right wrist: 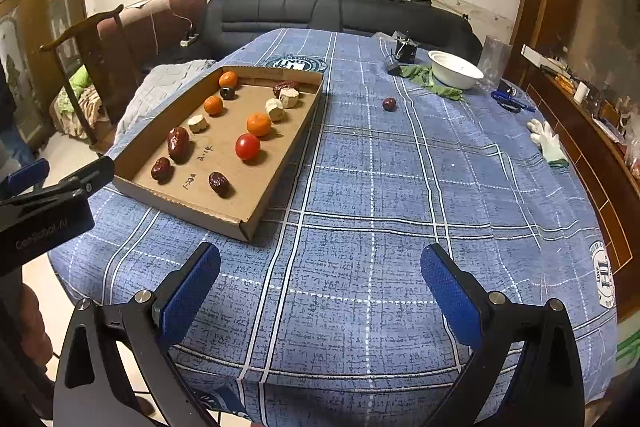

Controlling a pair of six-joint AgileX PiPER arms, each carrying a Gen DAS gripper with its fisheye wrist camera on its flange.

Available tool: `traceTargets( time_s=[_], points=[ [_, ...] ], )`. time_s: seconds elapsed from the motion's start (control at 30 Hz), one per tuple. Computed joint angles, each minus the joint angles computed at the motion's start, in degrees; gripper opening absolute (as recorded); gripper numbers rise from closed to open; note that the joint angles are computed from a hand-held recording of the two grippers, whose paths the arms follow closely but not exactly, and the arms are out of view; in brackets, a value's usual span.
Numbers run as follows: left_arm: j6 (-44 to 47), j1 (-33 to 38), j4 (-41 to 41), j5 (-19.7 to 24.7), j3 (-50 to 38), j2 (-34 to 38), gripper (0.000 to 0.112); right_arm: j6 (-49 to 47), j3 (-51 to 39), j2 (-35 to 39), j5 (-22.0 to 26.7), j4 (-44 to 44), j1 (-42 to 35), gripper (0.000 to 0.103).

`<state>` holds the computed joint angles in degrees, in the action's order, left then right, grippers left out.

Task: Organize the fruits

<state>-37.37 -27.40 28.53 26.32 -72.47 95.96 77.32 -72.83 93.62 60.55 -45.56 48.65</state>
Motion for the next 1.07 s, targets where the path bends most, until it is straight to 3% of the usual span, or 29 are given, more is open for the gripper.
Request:
traceTargets(
  time_s=[0.53, 0.83, 1.07],
  points=[
    [-0.3, 0.3, -0.1, -2.1, 1.6, -1.5, 0.103, 1.4, 0.1, 0.2, 0.0, -3.3, 1.1, 0.102],
    [6.2, 0.9, -7.2, -3.5, 1.5, -1.4, 0.102, 1.0, 0.8, 0.0, -0.9, -1.8, 0.1, 0.102],
    [6.3, 0.6, -7.3, -3.4, 1.1, -1.6, 0.103, 1.3, 1.3, -0.5, -1.3, -0.9, -0.3, 0.102]
  ],
)
